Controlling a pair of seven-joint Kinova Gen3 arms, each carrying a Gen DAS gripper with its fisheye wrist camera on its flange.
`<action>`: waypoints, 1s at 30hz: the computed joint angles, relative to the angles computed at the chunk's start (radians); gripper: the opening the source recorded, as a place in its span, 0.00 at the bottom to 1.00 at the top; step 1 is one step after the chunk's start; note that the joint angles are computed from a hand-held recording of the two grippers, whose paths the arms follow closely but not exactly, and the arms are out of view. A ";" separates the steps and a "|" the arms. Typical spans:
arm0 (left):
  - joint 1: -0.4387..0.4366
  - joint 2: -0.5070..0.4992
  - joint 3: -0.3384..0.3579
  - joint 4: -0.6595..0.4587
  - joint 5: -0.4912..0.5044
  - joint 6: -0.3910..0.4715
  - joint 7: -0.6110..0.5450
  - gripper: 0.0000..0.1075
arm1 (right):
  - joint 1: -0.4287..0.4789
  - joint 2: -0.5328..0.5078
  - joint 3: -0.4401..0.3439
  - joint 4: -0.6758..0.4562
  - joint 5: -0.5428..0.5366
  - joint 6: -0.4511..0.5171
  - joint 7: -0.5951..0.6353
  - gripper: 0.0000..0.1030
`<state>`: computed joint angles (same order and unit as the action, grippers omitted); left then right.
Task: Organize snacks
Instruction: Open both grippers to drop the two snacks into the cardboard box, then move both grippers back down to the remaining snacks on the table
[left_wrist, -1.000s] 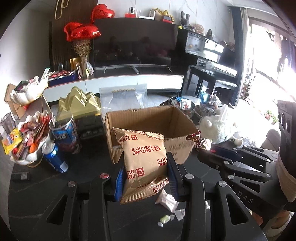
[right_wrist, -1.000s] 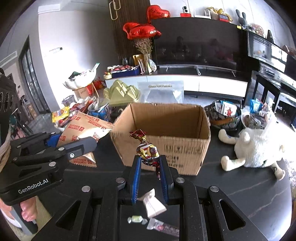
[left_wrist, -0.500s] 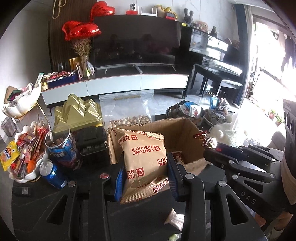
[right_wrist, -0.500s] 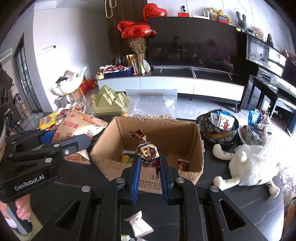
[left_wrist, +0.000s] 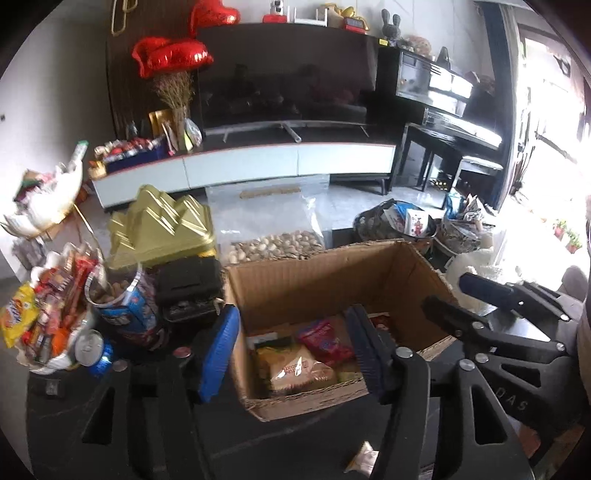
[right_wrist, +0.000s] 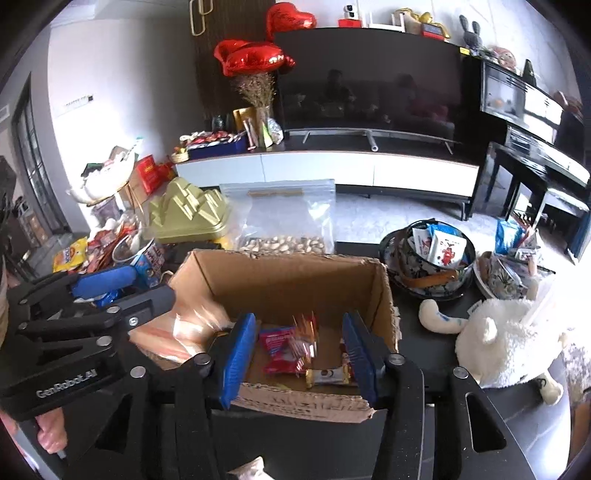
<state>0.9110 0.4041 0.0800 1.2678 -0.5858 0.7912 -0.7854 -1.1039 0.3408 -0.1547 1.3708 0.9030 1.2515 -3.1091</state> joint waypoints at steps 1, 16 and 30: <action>0.019 -0.007 -0.009 0.012 -0.023 0.004 0.013 0.58 | -0.007 0.000 -0.001 0.004 0.003 0.007 -0.006 0.49; 0.088 -0.195 0.106 0.289 -0.234 -0.032 0.243 0.61 | -0.150 -0.045 -0.097 0.074 0.039 0.123 -0.100 0.49; 0.086 -0.248 0.227 0.425 -0.261 -0.014 0.354 0.61 | -0.192 -0.016 -0.190 0.063 -0.033 0.192 -0.054 0.49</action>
